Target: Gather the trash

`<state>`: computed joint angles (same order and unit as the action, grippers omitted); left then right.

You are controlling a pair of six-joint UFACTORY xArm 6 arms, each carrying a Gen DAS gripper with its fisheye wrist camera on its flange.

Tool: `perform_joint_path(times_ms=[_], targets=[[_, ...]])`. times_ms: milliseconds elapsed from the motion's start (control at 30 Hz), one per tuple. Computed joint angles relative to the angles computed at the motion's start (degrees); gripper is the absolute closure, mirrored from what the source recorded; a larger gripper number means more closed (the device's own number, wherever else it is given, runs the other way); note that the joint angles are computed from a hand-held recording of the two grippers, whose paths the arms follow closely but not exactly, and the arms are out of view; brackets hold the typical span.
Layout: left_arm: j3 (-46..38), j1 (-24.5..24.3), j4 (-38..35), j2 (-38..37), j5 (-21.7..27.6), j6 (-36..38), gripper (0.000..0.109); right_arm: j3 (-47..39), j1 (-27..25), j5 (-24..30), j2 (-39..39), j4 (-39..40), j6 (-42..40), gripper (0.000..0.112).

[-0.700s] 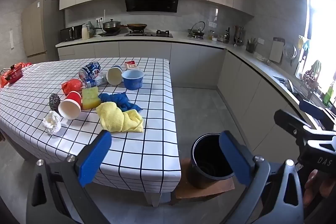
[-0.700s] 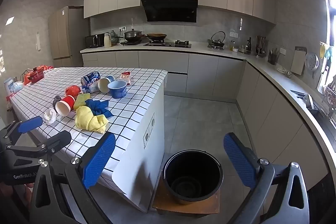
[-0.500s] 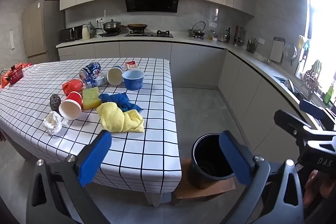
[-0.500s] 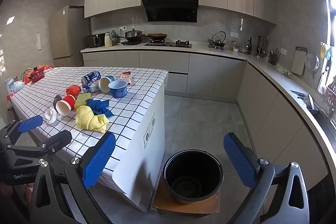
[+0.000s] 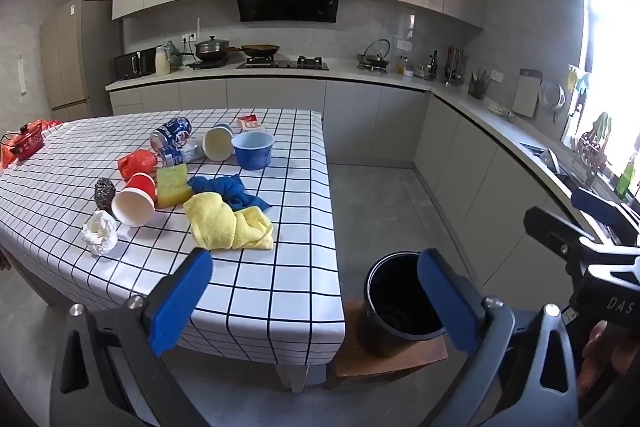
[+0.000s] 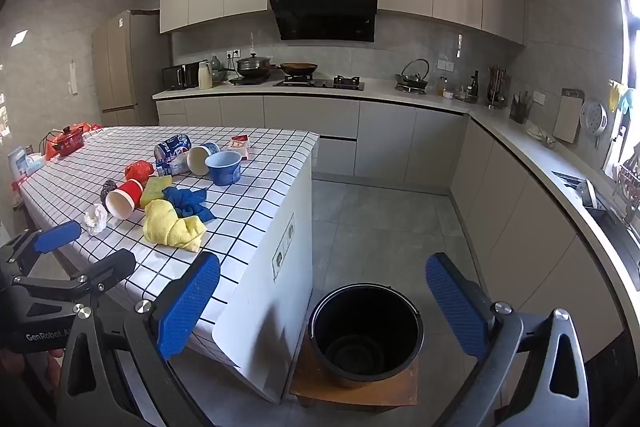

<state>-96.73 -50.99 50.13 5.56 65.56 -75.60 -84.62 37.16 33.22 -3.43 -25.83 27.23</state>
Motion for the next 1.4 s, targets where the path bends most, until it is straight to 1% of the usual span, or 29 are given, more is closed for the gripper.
perform_joint_path(times_ms=[233, 267, 300, 1400], targets=[[0.7, 1.1, 0.0, 0.1, -1.3, 0.3, 0.006, 0.2, -0.1, -0.1, -0.3, -0.1, 0.2, 0.009], [0.6, 1.2, -0.1, 0.3, -1.2, 0.4, 0.006, 0.1, -0.1, 0.1, -0.3, 0.0, 0.0, 0.009], [-1.2, -0.8, 0.5, 0.7, 1.3, 0.1, 0.006, 0.2, -0.1, 0.1, -0.4, 0.0, 0.0, 0.009], [-1.3, -1.3, 1.2, 0.4, 2.1, 0.2, 0.006, -0.7, -0.3, 0.0, -0.3, 1.0, -0.9, 0.009]])
